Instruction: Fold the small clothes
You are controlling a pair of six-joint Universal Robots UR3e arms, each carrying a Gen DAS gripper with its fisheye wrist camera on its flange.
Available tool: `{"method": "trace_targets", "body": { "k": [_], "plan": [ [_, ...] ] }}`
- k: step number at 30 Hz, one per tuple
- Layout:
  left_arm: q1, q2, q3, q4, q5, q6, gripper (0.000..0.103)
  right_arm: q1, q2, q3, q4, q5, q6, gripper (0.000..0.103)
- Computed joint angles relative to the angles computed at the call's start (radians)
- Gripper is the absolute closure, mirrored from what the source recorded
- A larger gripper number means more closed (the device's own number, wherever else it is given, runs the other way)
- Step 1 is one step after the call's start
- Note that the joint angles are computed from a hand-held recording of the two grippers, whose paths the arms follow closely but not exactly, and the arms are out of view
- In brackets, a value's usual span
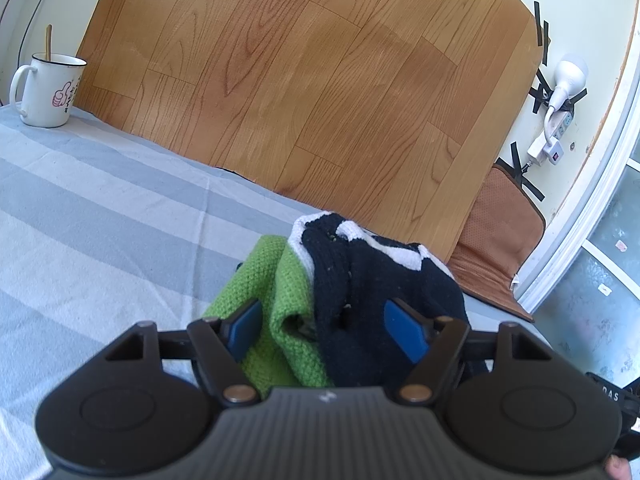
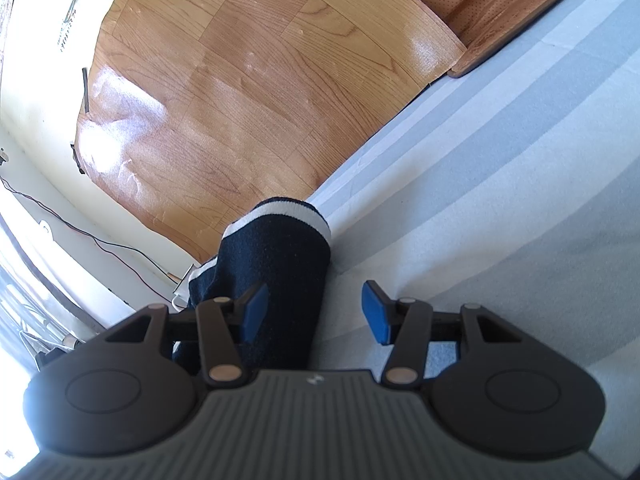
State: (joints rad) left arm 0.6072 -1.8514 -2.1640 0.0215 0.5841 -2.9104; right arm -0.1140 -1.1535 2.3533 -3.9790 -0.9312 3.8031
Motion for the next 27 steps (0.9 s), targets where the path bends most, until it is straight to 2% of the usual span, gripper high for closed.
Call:
{"method": "trace_targets", "body": {
  "k": [27],
  "plan": [
    [-0.001, -0.002, 0.000, 0.002, -0.002, -0.001, 0.032, 0.002, -0.006, -0.005, 0.020, -0.003, -0.014, 0.048]
  ]
}}
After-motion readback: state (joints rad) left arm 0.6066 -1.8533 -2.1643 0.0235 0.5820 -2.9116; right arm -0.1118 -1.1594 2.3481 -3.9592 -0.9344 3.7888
